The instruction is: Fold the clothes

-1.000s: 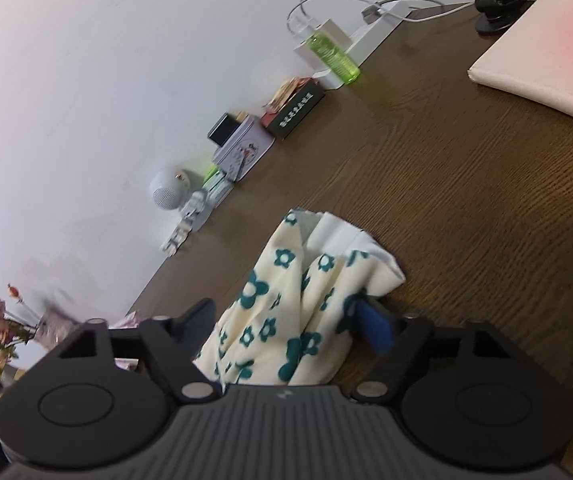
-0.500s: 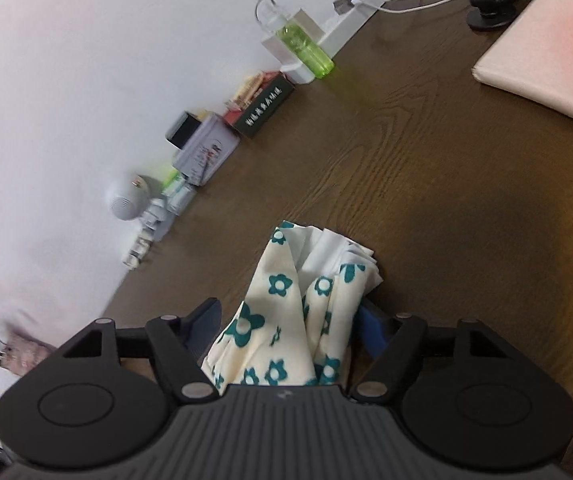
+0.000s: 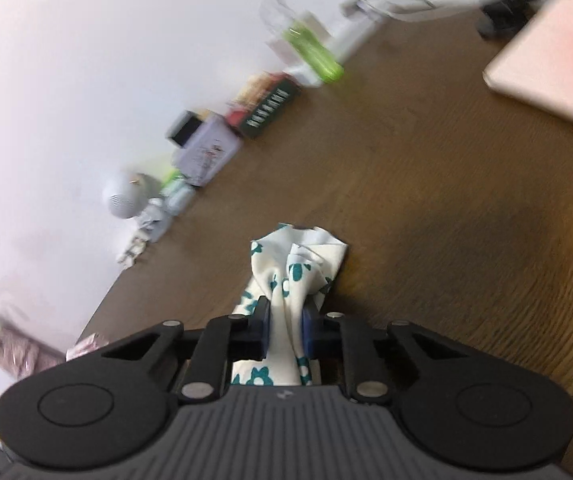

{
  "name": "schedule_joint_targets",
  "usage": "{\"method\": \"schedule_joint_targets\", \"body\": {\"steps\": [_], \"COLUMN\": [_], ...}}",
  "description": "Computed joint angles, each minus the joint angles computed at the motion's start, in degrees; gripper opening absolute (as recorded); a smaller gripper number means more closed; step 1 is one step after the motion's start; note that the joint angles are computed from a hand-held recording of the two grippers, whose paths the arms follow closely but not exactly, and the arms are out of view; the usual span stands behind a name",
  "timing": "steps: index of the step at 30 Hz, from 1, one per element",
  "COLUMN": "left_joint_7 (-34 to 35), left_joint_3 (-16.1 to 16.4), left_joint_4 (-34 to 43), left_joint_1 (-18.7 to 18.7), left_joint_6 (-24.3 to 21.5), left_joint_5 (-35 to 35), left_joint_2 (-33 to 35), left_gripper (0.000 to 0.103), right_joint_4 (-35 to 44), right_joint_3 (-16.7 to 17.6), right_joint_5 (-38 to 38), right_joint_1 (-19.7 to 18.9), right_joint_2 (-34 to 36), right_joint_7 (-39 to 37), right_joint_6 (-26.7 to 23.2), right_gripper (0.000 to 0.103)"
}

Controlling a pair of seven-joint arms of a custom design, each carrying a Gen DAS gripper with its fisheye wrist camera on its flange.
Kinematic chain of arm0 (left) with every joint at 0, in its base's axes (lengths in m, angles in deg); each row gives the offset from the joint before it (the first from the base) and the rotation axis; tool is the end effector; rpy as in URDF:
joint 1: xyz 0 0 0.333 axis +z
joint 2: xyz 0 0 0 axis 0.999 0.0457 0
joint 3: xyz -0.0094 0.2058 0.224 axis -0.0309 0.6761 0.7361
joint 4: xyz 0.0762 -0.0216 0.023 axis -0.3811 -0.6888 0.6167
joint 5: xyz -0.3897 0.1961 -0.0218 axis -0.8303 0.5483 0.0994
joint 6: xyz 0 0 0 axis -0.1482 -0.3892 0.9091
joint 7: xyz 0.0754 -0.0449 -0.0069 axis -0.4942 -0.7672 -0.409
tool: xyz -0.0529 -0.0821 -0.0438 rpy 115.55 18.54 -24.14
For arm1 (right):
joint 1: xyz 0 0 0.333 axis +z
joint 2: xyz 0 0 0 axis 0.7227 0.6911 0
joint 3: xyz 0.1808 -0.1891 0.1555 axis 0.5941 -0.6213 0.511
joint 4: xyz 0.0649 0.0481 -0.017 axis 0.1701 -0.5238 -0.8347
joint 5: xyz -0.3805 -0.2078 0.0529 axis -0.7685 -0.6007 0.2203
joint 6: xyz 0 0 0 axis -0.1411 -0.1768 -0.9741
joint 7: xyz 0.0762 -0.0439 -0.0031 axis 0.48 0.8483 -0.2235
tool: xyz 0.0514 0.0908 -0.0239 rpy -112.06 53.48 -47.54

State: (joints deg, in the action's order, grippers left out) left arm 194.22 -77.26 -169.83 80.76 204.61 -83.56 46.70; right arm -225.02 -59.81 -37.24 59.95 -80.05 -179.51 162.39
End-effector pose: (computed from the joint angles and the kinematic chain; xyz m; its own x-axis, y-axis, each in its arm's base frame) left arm 0.5941 -0.2404 0.4726 -0.9899 -0.0882 0.1114 -0.1421 0.6173 -0.7738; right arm 0.4462 0.2624 0.4653 -0.5871 -0.4868 -0.6468 -0.0746 0.8281 -0.5556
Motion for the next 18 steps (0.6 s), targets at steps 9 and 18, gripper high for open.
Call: {"method": "schedule_joint_targets", "body": {"steps": [9, 18], "left_joint_7": [1.08, -1.57], "left_joint_3": [2.22, 2.64], "left_joint_4": [0.75, 0.57], "left_joint_1": [2.71, 3.68], "left_joint_6": [0.18, 0.91], "left_joint_5": [-2.14, 3.12], "left_joint_2": [-1.88, -0.40], "left_gripper": [0.024, 0.020], "right_joint_4": [3.85, 11.05], "right_joint_3": [1.65, 0.32], "right_joint_5": [-12.61, -20.44], "right_joint_1": [2.29, 6.95], "right_joint_2": [0.88, 7.16], "right_joint_7": [-12.67, -39.30], "right_joint_6": [-2.67, 2.50], "right_gripper": [0.014, 0.014]}}
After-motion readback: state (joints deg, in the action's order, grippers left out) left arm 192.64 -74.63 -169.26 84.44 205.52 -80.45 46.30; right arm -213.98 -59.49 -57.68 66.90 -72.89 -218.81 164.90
